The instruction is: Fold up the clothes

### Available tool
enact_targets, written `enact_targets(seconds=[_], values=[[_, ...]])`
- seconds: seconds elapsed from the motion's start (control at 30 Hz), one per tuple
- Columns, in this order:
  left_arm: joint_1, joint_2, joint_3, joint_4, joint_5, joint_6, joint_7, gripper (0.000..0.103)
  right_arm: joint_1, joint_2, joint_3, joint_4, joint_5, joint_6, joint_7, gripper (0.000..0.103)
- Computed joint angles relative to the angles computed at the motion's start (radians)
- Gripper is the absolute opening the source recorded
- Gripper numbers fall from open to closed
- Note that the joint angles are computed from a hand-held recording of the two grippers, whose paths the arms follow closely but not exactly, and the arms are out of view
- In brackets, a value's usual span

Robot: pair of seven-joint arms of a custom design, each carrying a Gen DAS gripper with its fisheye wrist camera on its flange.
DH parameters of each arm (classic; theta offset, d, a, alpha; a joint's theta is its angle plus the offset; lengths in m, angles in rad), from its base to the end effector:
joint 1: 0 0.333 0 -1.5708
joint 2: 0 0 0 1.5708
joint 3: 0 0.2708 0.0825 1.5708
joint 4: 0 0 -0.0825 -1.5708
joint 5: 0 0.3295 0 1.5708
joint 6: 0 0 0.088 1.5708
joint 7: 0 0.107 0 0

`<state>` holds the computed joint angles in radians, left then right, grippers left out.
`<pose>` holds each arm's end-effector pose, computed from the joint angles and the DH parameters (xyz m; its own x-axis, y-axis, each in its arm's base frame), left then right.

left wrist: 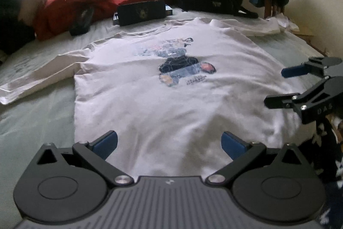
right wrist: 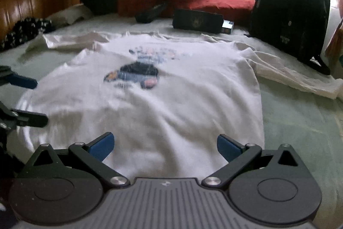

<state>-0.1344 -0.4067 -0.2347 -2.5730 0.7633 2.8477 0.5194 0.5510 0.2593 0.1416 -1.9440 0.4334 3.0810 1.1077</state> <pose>0.3747 -0.1878 0.4499 0.0105 -0.9998 -0.0178 -0.6956 0.0055 -0.7184 0.4858 0.3500 0.4388 0.6643 -0.7470 -0.0287 -0.4866 -0.4030 -0.7751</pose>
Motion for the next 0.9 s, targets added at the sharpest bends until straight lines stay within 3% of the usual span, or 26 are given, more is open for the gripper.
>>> enact_targets(seconds=[0.1,0.13,0.2,0.27,0.37,0.43,0.6,0.8,0.9], values=[[-0.029,0.025,0.023,-0.013,-0.063,-0.007,0.019,0.102,0.046,0.031,-0.06,0.03,-0.057,-0.056,0.09,0.103],[-0.024,0.024,0.015,-0.026,-0.058,-0.004,0.007,0.102,0.042,0.034,-0.055,0.02,-0.06,-0.048,0.093,0.103],[0.016,-0.014,-0.036,-0.065,0.026,0.014,-0.062,0.102,-0.028,0.029,0.037,-0.031,0.017,0.041,-0.004,0.103],[-0.001,-0.042,-0.032,-0.086,0.028,0.004,-0.063,0.102,-0.083,0.031,0.108,-0.045,0.088,0.076,-0.082,0.103],[-0.036,-0.055,-0.004,-0.078,-0.017,-0.028,-0.025,0.102,-0.045,0.035,0.068,-0.035,0.095,0.068,-0.082,0.103],[-0.017,-0.048,-0.014,-0.063,-0.01,-0.026,-0.047,0.102,-0.021,0.037,0.043,-0.031,0.086,0.067,-0.07,0.103],[-0.025,-0.006,-0.028,-0.029,-0.014,-0.08,-0.046,0.102,-0.064,0.039,0.101,-0.044,0.141,0.106,-0.136,0.103],[-0.079,-0.055,0.012,-0.051,-0.091,-0.111,0.004,0.102,-0.054,0.04,0.095,-0.042,0.164,0.11,-0.159,0.103],[-0.055,-0.056,0.001,-0.034,-0.07,-0.094,-0.001,0.102,-0.051,0.041,0.095,-0.043,0.173,0.115,-0.166,0.103]])
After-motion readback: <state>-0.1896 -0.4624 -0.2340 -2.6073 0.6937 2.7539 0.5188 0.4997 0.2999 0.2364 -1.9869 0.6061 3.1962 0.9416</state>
